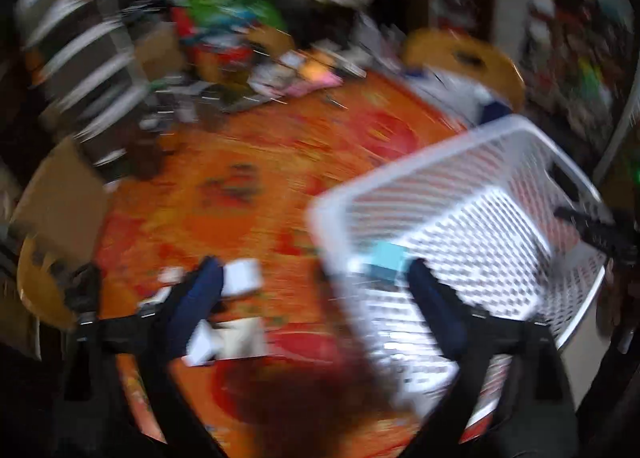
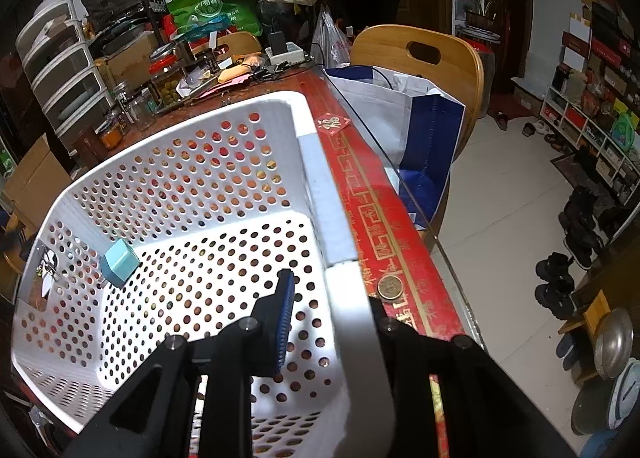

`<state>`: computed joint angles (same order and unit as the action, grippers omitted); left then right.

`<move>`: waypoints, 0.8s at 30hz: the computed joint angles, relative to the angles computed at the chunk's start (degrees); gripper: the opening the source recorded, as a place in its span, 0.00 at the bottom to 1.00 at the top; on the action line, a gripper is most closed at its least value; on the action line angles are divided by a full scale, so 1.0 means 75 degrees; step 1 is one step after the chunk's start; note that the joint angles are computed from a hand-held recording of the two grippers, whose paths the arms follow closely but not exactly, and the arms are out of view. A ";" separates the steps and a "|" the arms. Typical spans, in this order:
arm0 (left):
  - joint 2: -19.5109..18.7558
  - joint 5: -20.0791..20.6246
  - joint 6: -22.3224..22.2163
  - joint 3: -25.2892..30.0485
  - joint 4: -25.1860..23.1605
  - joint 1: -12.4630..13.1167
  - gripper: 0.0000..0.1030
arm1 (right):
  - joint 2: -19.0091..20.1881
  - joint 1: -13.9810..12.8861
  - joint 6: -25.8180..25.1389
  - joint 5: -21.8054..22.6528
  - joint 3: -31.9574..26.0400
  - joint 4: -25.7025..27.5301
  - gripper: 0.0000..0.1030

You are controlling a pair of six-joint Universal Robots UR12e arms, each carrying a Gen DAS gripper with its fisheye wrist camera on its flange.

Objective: Organize rigid objects
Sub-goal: 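Carry the blue cube into the white basket and open the left tool, then grasp the yellow toy race car with the left tool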

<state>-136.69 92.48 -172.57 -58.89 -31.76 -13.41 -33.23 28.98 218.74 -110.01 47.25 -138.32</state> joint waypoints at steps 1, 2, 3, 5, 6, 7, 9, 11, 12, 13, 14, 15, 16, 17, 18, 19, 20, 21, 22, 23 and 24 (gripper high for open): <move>0.0058 0.0162 -0.0147 -0.0162 0.0224 0.0136 1.00 | 0.0010 0.0001 -0.0009 -0.0016 -0.0025 0.0034 0.22; 0.0064 0.0522 -0.0351 -0.0230 0.0236 0.0285 1.00 | 0.0016 0.0001 -0.0009 -0.0015 -0.0037 0.0043 0.22; -0.0004 0.0813 -0.0601 -0.0174 0.0046 0.0448 1.00 | 0.0017 0.0002 -0.0008 -0.0015 -0.0038 0.0039 0.22; -0.0203 0.0901 -0.1224 0.0064 -0.0625 0.0794 1.00 | 0.0019 0.0001 0.0000 -0.0022 -0.0046 0.0049 0.22; -0.0326 0.0807 -0.1672 0.0184 -0.0993 0.1004 1.00 | 0.0020 0.0000 0.0012 -0.0023 -0.0051 0.0057 0.22; -0.0376 0.0662 -0.1944 0.0174 -0.1122 0.1153 0.99 | 0.0029 0.0000 0.0021 -0.0029 -0.0071 0.0079 0.22; -0.0414 0.0403 -0.2338 -0.0018 -0.1166 0.1406 0.98 | 0.0032 0.0000 0.0040 -0.0054 -0.0078 0.0111 0.22; -0.0472 0.0322 -0.2475 -0.0118 -0.1171 0.1554 0.93 | 0.0039 0.0004 0.0070 -0.0065 -0.0102 0.0161 0.22; -0.0491 0.0262 -0.2471 -0.0147 -0.1193 0.1614 0.92 | 0.0043 0.0005 0.0081 -0.0065 -0.0117 0.0197 0.22; -0.0541 0.0242 -0.2468 -0.0128 -0.1198 0.1638 0.90 | 0.0053 0.0010 0.0089 -0.0085 -0.0145 0.0254 0.22; -0.0636 0.0215 -0.2453 -0.0021 -0.1263 0.1658 0.89 | 0.0061 0.0017 0.0100 -0.0116 -0.0168 0.0308 0.22; -0.0663 0.0170 -0.2420 -0.0006 -0.1265 0.1674 0.88 | 0.0079 0.0021 0.0110 -0.0140 -0.0217 0.0382 0.22; -0.0673 0.0099 -0.2353 -0.0049 -0.1202 0.1698 0.88 | 0.0080 0.0025 0.0116 -0.0154 -0.0218 0.0408 0.22; -0.0695 0.0020 -0.2233 -0.0063 -0.1140 0.1708 0.88 | 0.0084 0.0030 0.0121 -0.0176 -0.0231 0.0447 0.22; -0.0721 -0.0001 -0.2146 -0.0040 -0.1121 0.1715 0.88 | 0.0091 0.0034 0.0132 -0.0198 -0.0251 0.0487 0.22; -0.0759 0.0026 -0.2051 -0.0005 -0.1107 0.1705 0.88 | 0.0104 0.0037 0.0143 -0.0212 -0.0283 0.0529 0.22; -0.0804 0.0078 -0.1942 0.0060 -0.1131 0.1695 0.88 | 0.0111 0.0039 0.0149 -0.0219 -0.0302 0.0559 0.22; -0.0851 0.0131 -0.1838 0.0114 -0.1137 0.1668 0.87 | 0.0117 0.0041 0.0155 -0.0229 -0.0319 0.0585 0.22; -0.0933 0.0188 -0.1774 0.0203 -0.1134 0.1620 0.86 | 0.0119 0.0044 0.0162 -0.0240 -0.0328 0.0605 0.22; -0.1019 0.0298 -0.1706 0.0305 -0.1135 0.1593 0.82 | 0.0118 0.0046 0.0170 -0.0252 -0.0329 0.0619 0.22; -0.1056 0.0383 -0.1673 0.0361 -0.1146 0.1577 0.81 | 0.0119 0.0049 0.0174 -0.0270 -0.0332 0.0630 0.22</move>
